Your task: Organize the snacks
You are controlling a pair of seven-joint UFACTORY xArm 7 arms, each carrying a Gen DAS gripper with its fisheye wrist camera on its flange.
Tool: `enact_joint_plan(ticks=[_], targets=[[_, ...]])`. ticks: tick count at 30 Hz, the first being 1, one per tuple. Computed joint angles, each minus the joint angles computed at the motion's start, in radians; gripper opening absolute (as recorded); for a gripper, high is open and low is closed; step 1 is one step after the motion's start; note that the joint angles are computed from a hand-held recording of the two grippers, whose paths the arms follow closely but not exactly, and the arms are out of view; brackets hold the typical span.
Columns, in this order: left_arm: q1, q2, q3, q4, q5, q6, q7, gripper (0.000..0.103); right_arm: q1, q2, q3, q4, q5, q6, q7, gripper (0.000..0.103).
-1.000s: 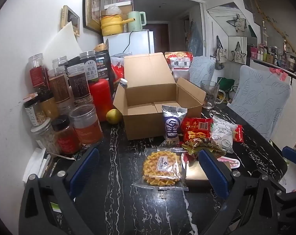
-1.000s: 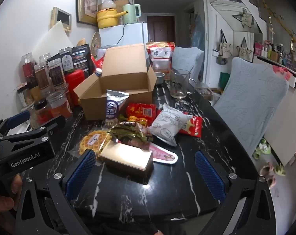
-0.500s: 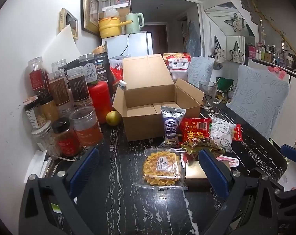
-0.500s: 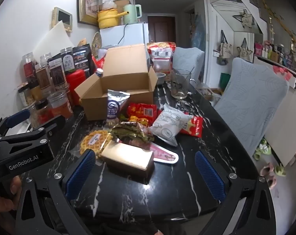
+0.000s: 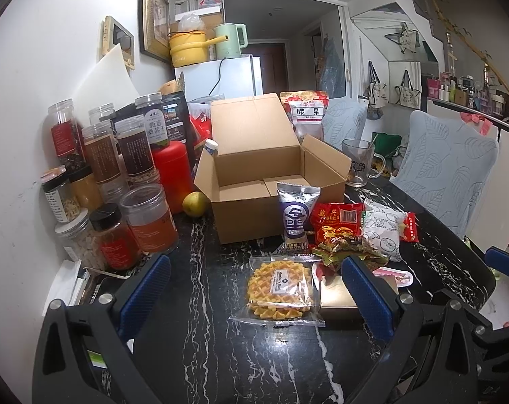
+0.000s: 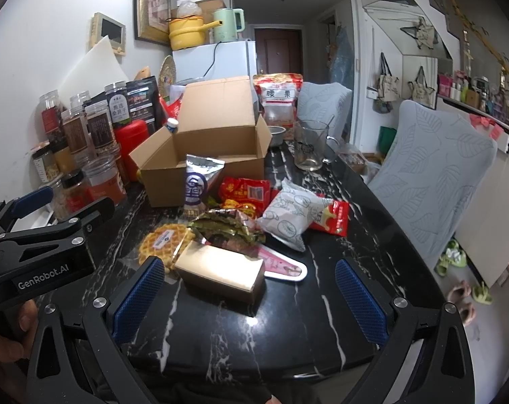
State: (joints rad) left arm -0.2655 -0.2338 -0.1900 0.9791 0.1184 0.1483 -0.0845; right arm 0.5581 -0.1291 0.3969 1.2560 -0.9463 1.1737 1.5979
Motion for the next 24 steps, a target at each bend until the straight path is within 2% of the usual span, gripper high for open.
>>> enact_joint_plan(ticks=[24], targets=[[0.031,-0.001,-0.014,0.003,0.06,0.015,-0.063,0.103,0.018,0.025,-0.011,0.018,-0.018,-0.009,-0.006,0.103]])
